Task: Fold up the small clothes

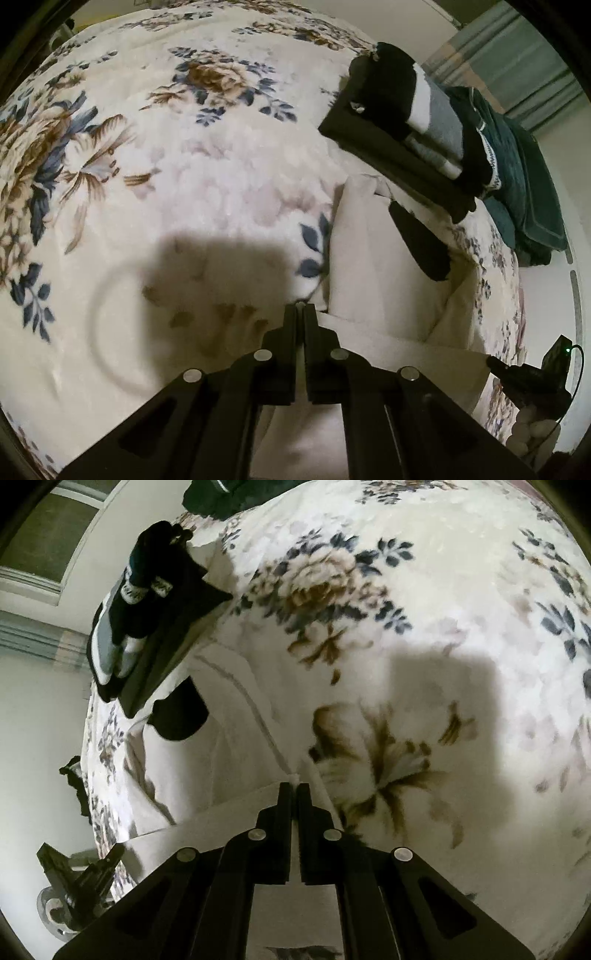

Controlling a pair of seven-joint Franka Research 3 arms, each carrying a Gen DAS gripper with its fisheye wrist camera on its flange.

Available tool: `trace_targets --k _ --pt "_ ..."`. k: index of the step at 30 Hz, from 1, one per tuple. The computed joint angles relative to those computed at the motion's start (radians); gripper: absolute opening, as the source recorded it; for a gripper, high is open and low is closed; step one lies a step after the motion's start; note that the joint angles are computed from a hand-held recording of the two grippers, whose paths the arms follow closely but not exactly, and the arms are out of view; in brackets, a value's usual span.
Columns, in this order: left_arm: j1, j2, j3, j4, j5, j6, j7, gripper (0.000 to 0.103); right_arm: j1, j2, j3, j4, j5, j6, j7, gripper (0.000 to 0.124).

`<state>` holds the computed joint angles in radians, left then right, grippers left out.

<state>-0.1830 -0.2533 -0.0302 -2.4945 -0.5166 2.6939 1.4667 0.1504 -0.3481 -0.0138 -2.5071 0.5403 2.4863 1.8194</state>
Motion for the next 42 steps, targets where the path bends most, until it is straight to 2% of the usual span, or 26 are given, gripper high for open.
trace_targets --k 3,5,7,9,10,12,14,17,21,26,29,30,33,36,37,38,39,42 --pt "0.008 0.044 -0.005 0.019 0.004 0.002 -0.011 0.001 -0.013 0.04 0.003 0.024 -0.035 -0.023 0.015 0.002" --pt "0.016 0.094 -0.002 0.054 -0.01 -0.053 0.003 0.003 -0.015 0.081 0.001 0.05 -0.05 -0.057 0.014 0.003" --pt "0.047 0.143 -0.012 0.1 -0.001 -0.129 -0.025 0.004 -0.018 0.137 -0.006 0.102 -0.062 -0.136 0.012 0.003" --pt "0.079 0.181 -0.028 0.157 0.035 -0.191 -0.049 0.004 -0.023 0.174 -0.008 0.145 -0.071 -0.188 0.008 0.012" --pt "0.091 0.195 -0.037 0.18 0.058 -0.204 -0.057 0.009 -0.026 0.192 -0.01 0.173 -0.076 -0.218 0.005 0.02" --pt "0.109 0.226 -0.051 0.229 0.055 -0.194 -0.03 0.024 -0.03 0.217 -0.014 0.22 -0.056 -0.23 -0.026 0.057" --pt "0.124 0.274 -0.065 0.295 0.038 -0.181 0.0 0.052 -0.033 0.238 -0.015 0.261 -0.035 -0.214 -0.049 0.059" --pt "0.146 0.362 -0.097 0.413 0.0 -0.18 0.08 0.057 -0.043 0.316 -0.02 0.363 0.01 -0.205 -0.074 0.059" --pt "0.171 0.507 -0.142 0.591 0.053 -0.223 0.105 0.057 -0.066 0.463 -0.021 0.515 0.064 -0.189 -0.04 0.058" --pt "0.196 0.684 -0.191 0.81 0.126 -0.322 0.13 0.057 -0.102 0.662 0.01 0.726 0.128 -0.278 -0.045 0.058" --pt "0.195 0.738 -0.209 0.89 0.18 -0.373 0.134 0.057 -0.1 0.759 0.028 0.841 0.079 -0.36 -0.049 0.058" --pt "0.188 0.753 -0.209 0.914 0.206 -0.387 0.132 0.057 -0.093 0.78 0.031 0.869 0.054 -0.379 -0.046 0.055" --pt "0.17 0.781 -0.209 0.96 0.275 -0.416 0.132 0.057 -0.073 0.798 0.036 0.894 0.004 -0.392 -0.037 0.032" --pt "0.168 0.758 -0.22 0.92 0.304 -0.346 0.173 0.055 -0.046 0.778 0.027 0.881 -0.057 -0.359 -0.017 0.015" --pt "0.175 0.75 -0.23 0.906 0.298 -0.325 0.193 0.036 -0.041 0.772 0.026 0.877 -0.069 -0.35 -0.011 0.014" --pt "0.185 0.741 -0.242 0.893 0.283 -0.31 0.219 0.001 -0.039 0.764 0.027 0.872 -0.074 -0.338 -0.011 0.011" --pt "0.18 0.74 -0.239 0.895 0.29 -0.309 0.216 0.002 -0.036 0.754 0.027 0.864 -0.082 -0.33 -0.008 0.01" --pt "0.198 0.685 -0.254 0.826 0.244 -0.238 0.245 0.002 -0.034 0.711 0.029 0.834 -0.091 -0.303 -0.021 0.008"
